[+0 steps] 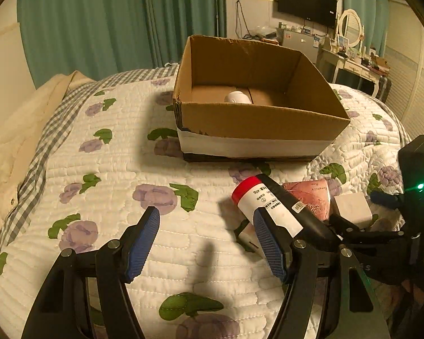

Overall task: Organize rigid objects
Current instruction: 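Grasp the red-capped pill bottle with the left tool while the right tool grasps the white charger plug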

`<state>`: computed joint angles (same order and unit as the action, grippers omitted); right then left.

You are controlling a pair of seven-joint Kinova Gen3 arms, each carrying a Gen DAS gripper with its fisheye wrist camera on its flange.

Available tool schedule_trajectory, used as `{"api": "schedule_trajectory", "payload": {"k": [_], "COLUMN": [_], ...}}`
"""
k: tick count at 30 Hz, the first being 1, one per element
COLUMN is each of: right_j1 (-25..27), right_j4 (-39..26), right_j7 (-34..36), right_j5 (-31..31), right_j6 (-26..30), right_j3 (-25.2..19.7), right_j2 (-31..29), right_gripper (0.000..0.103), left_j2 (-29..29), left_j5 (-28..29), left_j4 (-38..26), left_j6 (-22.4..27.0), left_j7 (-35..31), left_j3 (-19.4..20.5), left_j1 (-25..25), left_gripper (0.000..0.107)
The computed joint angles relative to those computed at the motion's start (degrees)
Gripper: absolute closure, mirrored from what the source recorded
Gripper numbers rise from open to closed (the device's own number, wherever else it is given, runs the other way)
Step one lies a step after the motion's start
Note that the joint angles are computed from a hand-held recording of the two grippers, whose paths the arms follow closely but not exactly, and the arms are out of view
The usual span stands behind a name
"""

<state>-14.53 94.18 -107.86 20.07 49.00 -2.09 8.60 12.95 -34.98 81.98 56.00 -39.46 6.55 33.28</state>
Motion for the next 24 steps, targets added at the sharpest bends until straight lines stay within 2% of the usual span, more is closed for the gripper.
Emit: {"api": "schedule_trajectory", "payload": {"k": [1, 10, 12, 14, 18, 24], "right_j1": [0.4, 3.0, 3.2, 3.3, 4.9, 5.6], "right_j4": [-0.1, 3.0, 2.9, 2.7, 1.7, 1.6], "right_j7": [0.9, 1.7, 0.6, -0.6, 1.6, 3.6], "right_j5": [-1.1, -5.2, -3.9, -2.8, -6.0, -7.6], "right_j6": [-0.2, -6.3, -7.3, -7.7, -7.8, -8.2], "right_j3": [-0.1, 0.0, -0.2, -0.3, 0.1, 0.1], "right_j2": [0.1, -5.0, -5.8, -6.1, -5.7, -5.8], "right_gripper": [0.027, 0.028, 0.028, 0.028, 0.028, 0.028], "left_j2": [0.0, 0.8, 1.5, 2.7, 6.0, 9.6], "left_j5": [-0.3, 2.3, 3.0, 4.5, 7.1, 9.0], "left_j4": [0.0, -2.3, -3.5, -4.9, -8.2, -10.8], "left_j6": [0.2, 1.3, 1.2, 1.0, 2.0, 2.5], "left_j7": [0.3, -2.6, -3.3, -4.2, -5.0, -6.4], "left_j3": [-0.1, 0.7, 0.7, 0.6, -0.4, -2.1], "left_j1": [0.1, -0.1, 0.1, 0.0, 0.4, 1.4], "left_gripper": [0.036, 0.036, 0.036, 0.036, 0.036, 0.038]}}
